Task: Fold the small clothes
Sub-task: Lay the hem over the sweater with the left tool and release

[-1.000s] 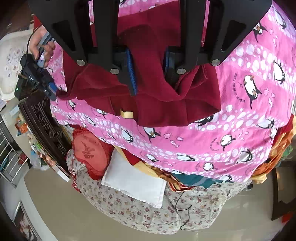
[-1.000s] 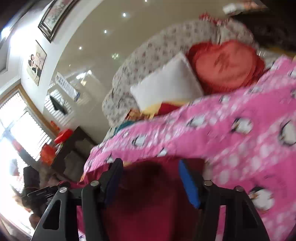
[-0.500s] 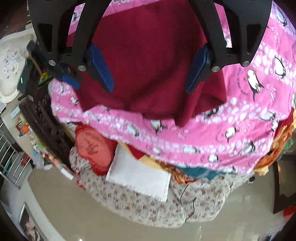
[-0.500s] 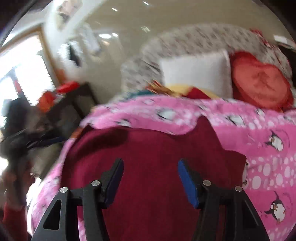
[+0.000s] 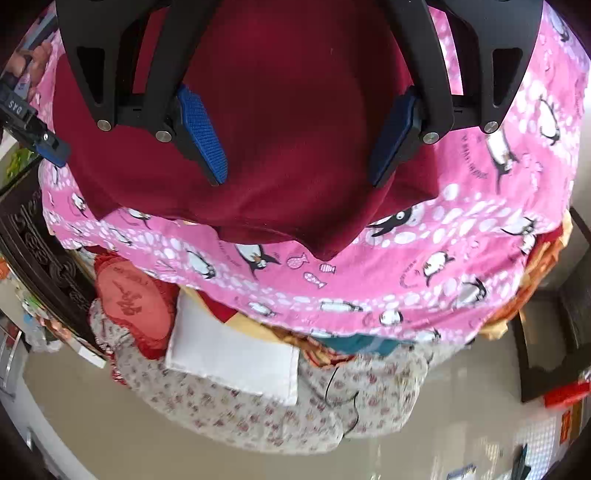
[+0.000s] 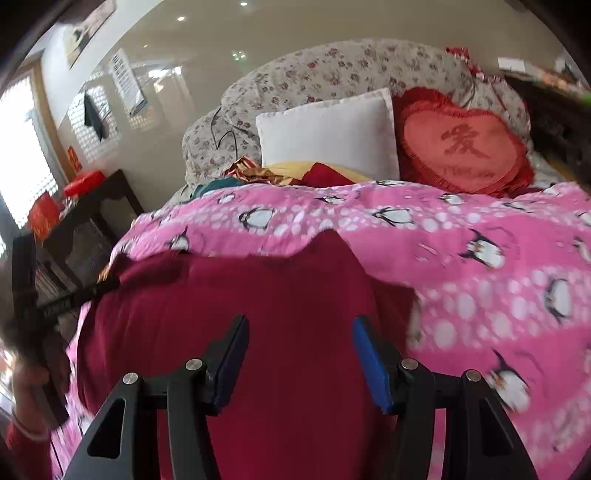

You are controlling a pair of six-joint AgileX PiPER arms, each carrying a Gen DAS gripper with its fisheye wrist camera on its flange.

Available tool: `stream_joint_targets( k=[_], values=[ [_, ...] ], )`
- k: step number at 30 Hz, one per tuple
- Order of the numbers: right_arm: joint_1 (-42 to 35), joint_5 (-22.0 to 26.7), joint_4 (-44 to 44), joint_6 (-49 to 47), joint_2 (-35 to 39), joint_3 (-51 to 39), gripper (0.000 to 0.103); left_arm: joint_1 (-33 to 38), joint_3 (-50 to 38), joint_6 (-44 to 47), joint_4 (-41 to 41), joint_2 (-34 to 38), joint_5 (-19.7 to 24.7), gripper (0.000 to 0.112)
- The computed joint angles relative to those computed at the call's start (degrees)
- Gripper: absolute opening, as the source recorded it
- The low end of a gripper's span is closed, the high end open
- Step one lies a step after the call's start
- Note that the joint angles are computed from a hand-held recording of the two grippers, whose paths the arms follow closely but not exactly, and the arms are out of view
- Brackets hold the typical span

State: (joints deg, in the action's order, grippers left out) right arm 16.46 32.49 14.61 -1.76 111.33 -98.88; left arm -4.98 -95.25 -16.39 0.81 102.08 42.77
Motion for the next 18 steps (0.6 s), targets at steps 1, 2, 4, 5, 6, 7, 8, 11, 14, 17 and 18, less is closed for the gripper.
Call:
stream_joint_targets(
  k=[1, 2, 4, 5, 6, 7, 8, 11, 14, 17, 18],
  values=[
    [0.45, -1.28, -1.23, -0.06, -1.88, 2.86, 0.056, -0.45, 2.15, -1.13, 1.54, -1.65, -0.8, 0.079],
    [0.99, -2.62, -3.09, 0.66, -3.46, 5.54, 0.056, -0.93, 3.82, -2.59, 3.27, -2.89, -1.37, 0.079],
    [1.85, -5.04, -7.3, 3.85, -4.68, 8.71, 0.056, -1.71, 7.82, -5.68, 6.88, -5.33, -3.24, 0.079],
    [2.07, -6.01, -9.13, 5.58, -4.65, 9.64, 0.056, -2.27, 8.99, -7.62, 9.19, -5.88, -3.64, 0.079],
    [2.26, -5.32, -12.31, 9.21, -3.54, 8.95, 0.057, -2.7, 9.92, -9.72, 11.59, -6.06, -3.88, 0.079],
    [2.05, -2.34, -13.37, 11.27, -0.76, 6.21, 0.057, -2.88, 10.26, -10.46, 12.46, -5.97, -3.57, 0.079],
    [1.63, -0.48, -12.27, 11.05, 0.85, 4.63, 0.057, -2.9, 10.21, -10.66, 12.61, -5.48, -2.85, 0.079],
    [-0.11, -2.73, -5.49, 8.78, -0.68, 7.09, 0.058, -2.33, 12.31, -10.42, 11.75, -5.42, -3.6, 0.079],
    [0.06, -5.62, -4.59, 8.69, -4.95, 11.27, 0.058, -2.41, 15.58, -11.71, 12.94, -7.8, -4.75, 0.079],
    [2.08, -7.88, -8.68, 11.16, -8.88, 14.31, 0.058, -3.22, 17.85, -13.72, 15.3, -10.11, -4.61, 0.079],
    [2.76, -7.82, -8.84, 10.91, -9.11, 13.76, 0.058, -3.52, 18.67, -14.5, 16.17, -10.89, -4.64, 0.079]
  ],
)
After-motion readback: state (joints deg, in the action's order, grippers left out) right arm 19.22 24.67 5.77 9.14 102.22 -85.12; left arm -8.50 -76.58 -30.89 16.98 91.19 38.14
